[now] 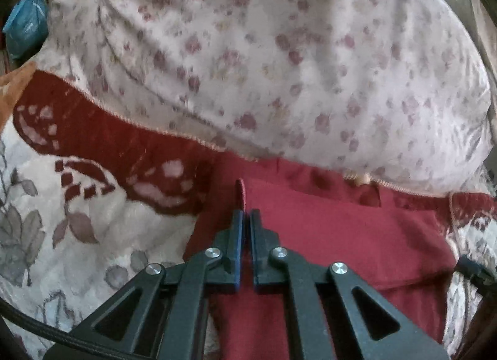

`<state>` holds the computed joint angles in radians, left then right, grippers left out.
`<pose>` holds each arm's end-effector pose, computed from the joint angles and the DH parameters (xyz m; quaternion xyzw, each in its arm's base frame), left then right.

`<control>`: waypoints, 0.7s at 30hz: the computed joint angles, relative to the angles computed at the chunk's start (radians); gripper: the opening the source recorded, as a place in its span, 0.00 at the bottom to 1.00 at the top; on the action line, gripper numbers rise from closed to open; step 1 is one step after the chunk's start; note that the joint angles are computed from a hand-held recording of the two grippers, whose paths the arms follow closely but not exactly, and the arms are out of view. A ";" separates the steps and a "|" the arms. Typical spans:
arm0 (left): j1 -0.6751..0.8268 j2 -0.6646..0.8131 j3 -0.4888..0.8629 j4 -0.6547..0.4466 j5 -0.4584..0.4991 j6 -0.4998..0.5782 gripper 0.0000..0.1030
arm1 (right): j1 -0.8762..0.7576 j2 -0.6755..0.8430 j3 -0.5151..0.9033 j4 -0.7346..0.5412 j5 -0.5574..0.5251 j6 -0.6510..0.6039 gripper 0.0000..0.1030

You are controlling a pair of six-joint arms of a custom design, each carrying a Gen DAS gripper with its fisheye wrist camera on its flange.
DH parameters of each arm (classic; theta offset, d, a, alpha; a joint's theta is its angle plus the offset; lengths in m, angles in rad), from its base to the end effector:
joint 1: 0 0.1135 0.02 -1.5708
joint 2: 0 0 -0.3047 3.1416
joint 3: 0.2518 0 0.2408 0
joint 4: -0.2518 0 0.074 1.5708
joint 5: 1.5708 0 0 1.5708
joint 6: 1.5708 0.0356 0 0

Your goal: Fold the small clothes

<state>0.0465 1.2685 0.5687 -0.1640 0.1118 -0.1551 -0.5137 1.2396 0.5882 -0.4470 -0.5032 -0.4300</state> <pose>0.2173 0.0061 0.2169 -0.0750 0.9339 -0.0711 0.3423 0.1744 -0.0787 0.2143 -0.0188 0.9432 0.1126 0.3119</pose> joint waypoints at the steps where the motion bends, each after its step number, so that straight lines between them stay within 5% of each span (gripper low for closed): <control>1: -0.026 0.016 -0.006 0.008 -0.033 -0.002 0.04 | 0.015 0.010 0.000 0.022 -0.005 0.031 0.61; 3: -0.058 0.032 -0.015 0.015 -0.069 -0.005 0.04 | 0.056 0.027 -0.009 0.079 0.019 0.086 0.42; 7: -0.079 0.036 -0.026 0.020 -0.110 -0.001 0.04 | 0.203 0.069 -0.079 0.188 0.290 0.062 0.31; 12: -0.068 0.034 -0.023 0.011 -0.100 -0.011 0.04 | 0.058 0.032 -0.062 0.065 0.160 -0.051 0.31; 14: -0.066 0.039 -0.019 0.013 -0.100 -0.008 0.04 | -0.021 0.058 0.002 0.013 0.046 -0.029 0.40; 17: -0.068 0.042 -0.020 0.018 -0.102 -0.009 0.04 | -0.006 0.123 0.053 0.091 0.024 0.094 0.70; 20: -0.072 0.041 -0.021 0.016 -0.107 -0.009 0.05 | 0.074 0.289 0.114 0.138 0.042 0.186 0.74; 21: -0.072 0.041 -0.021 0.016 -0.106 -0.010 0.05 | 0.102 0.345 0.131 0.141 0.056 0.206 0.66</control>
<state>-0.0256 1.3091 0.5472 -0.1478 0.0053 -0.1648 -0.4115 1.5844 0.7188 -0.3058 -0.4476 -0.2239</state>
